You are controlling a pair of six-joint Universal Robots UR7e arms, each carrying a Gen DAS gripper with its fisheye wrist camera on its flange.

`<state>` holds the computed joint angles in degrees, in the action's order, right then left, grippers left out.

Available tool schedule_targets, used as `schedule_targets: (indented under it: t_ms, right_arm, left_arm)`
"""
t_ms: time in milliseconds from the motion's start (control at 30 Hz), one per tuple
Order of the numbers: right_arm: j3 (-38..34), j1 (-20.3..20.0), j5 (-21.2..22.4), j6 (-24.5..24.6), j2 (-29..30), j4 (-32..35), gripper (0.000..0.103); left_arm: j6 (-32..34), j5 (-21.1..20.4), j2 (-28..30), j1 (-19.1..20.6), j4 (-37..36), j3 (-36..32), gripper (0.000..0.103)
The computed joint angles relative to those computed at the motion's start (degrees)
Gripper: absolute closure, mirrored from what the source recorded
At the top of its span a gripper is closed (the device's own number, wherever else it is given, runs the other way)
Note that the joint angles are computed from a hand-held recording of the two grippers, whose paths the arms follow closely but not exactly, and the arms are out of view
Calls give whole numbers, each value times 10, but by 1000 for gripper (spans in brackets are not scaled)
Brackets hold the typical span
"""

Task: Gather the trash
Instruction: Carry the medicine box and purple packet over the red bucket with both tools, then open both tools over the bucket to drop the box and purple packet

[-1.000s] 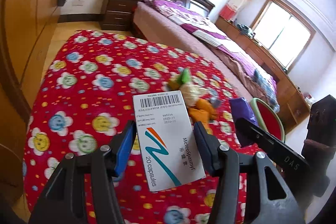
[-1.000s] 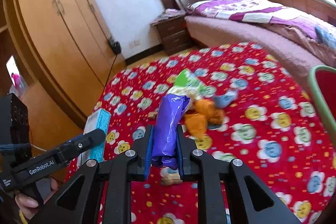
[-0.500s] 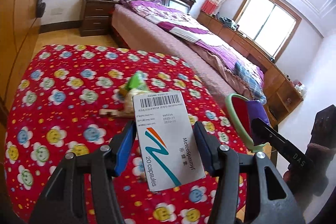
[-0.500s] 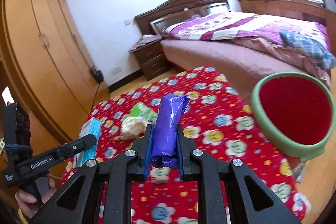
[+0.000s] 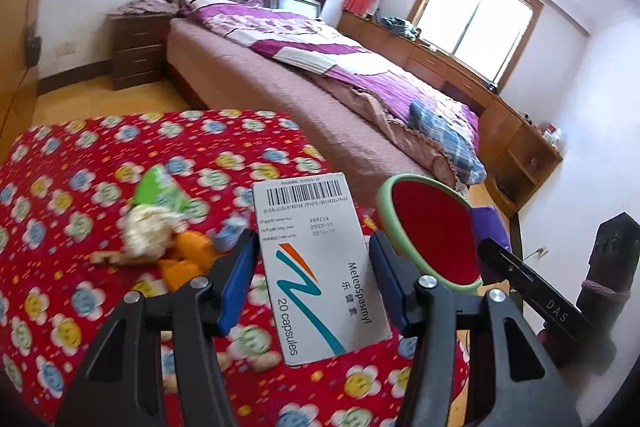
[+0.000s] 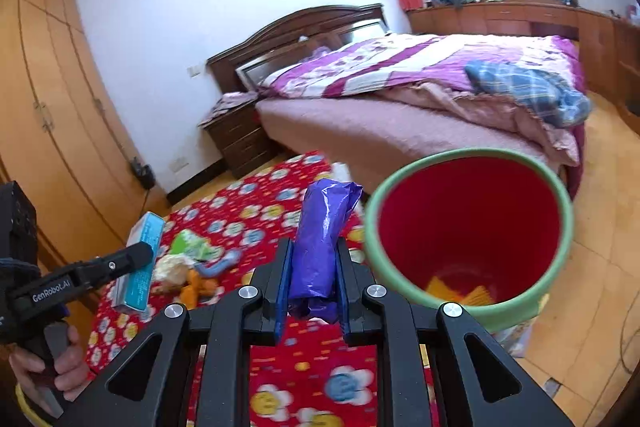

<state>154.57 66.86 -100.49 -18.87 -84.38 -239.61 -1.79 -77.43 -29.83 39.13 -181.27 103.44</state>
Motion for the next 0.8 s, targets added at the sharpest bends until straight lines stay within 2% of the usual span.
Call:
schedule_targets:
  t_ms: [167, 467, 633, 800]
  right_arm:
    - [25, -85, 59, 15, -45, -11, 84]
    - [51, -242, 182, 46, -119, 32, 84]
    - [52, -296, 225, 59, -132, 43, 84]
    - [50, -330, 252, 77, -133, 53, 84]
  left_arm:
    - [8, -15, 47, -15, 16, -44, 46]
    - [17, -53, 117, -42, 53, -120, 46]
    - [30, -83, 157, -55, 76, -168, 46]
    - [50, -82, 194, -67, 82, -202, 46]
